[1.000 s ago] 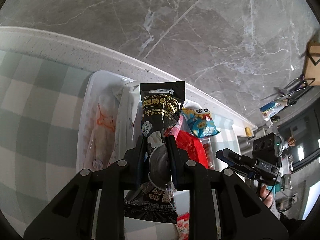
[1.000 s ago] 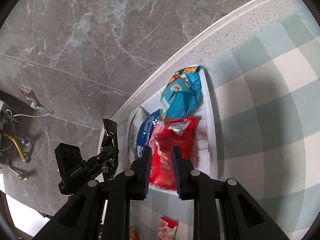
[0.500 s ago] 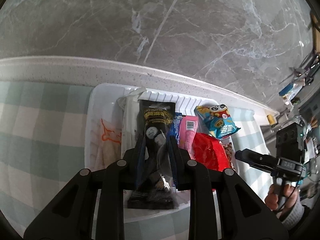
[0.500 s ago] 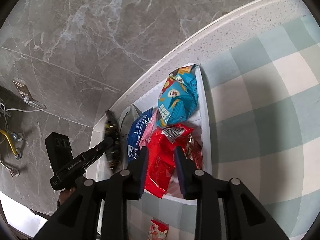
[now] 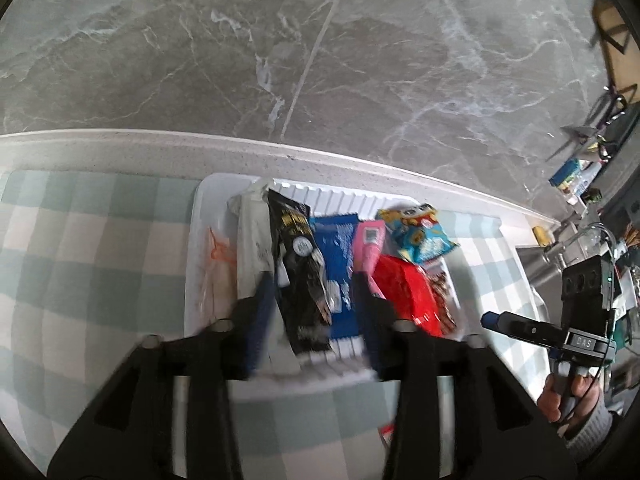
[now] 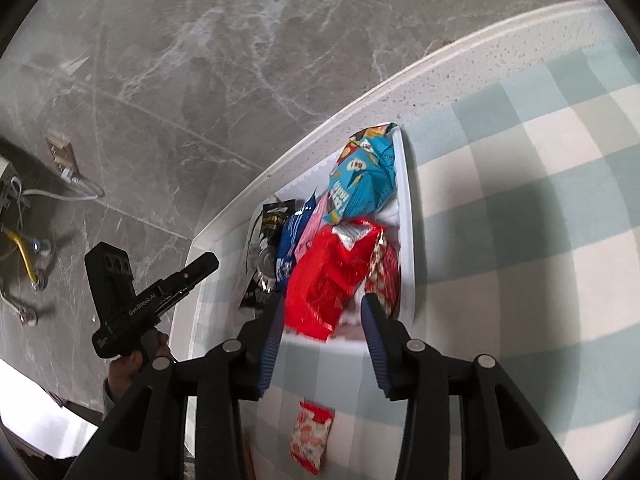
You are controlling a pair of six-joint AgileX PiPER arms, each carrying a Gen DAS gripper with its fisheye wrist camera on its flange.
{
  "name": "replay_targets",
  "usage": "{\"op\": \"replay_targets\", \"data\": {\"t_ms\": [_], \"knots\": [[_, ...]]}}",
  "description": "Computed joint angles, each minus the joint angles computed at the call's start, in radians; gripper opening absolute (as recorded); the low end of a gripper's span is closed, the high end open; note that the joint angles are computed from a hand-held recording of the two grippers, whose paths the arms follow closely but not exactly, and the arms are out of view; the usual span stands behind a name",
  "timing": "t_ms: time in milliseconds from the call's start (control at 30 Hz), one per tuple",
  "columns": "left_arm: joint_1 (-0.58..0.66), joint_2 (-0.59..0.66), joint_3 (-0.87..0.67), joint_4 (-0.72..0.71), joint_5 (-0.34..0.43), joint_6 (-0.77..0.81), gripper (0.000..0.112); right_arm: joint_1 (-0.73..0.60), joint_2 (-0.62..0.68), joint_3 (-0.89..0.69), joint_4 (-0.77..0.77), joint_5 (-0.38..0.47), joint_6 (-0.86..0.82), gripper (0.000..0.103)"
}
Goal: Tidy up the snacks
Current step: 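Move both tools over the orange-yellow packet and gold packet on the cloth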
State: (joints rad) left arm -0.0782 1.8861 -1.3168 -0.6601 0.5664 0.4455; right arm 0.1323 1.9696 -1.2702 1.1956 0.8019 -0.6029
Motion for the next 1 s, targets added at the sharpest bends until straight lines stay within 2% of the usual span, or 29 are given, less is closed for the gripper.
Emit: {"op": "replay_targets", "data": {"t_ms": [200, 367, 500, 767, 1000], "knots": [[-0.018, -0.172, 0.207, -0.013, -0.029, 0.036, 0.046, 0.035, -0.125, 0.098, -0.092, -0.011, -0.032, 0.052], [-0.033, -0.33, 0.404, 0.01, -0.047, 0.014, 0.047, 0.116, -0.251, 0.197, -0.241, -0.016, -0.086, 0.056], [-0.037, -0.445, 0.542, 0.077, -0.025, -0.056, 0.048, 0.179, -0.338, 0.299, -0.337, -0.013, -0.148, 0.058], [-0.008, -0.693, 0.814, 0.165, 0.018, -0.176, 0.048, 0.268, -0.457, 0.47, -0.527, -0.058, -0.169, 0.059], [0.003, -0.81, 0.916, 0.228, 0.05, -0.268, 0.049, 0.371, -0.479, 0.511, -0.684, -0.119, -0.115, 0.061]]}}
